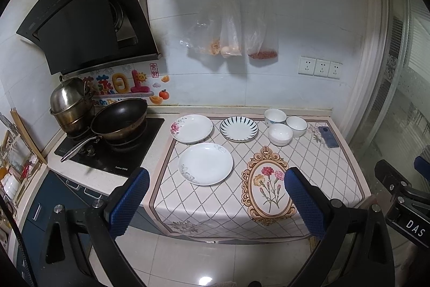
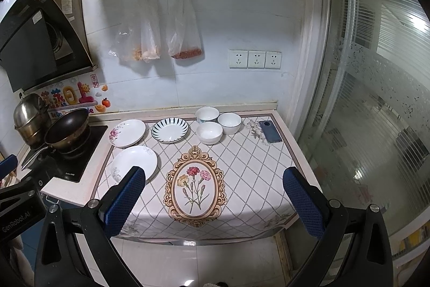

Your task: Organize plates and bowls

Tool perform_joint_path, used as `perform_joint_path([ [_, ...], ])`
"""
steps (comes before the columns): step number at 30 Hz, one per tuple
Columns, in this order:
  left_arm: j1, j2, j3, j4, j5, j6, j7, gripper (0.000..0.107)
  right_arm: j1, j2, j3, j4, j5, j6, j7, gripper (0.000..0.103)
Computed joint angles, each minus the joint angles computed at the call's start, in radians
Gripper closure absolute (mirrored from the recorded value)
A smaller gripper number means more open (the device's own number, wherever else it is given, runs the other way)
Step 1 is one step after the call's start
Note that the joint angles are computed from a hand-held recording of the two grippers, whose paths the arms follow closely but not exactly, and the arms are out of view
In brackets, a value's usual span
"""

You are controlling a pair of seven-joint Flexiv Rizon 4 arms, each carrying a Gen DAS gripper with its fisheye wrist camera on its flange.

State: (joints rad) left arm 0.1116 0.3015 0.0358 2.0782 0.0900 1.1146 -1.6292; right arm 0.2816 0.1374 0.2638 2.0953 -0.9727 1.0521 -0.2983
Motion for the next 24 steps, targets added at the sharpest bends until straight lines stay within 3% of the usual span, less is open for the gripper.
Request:
perform_joint_path([
  [24, 0.002, 0.002, 0.001, 0.002, 0.005, 0.004, -0.006, 0.004, 0.004, -0.014, -0.005, -0.011, 0.001, 0.006, 0.009, 0.000],
])
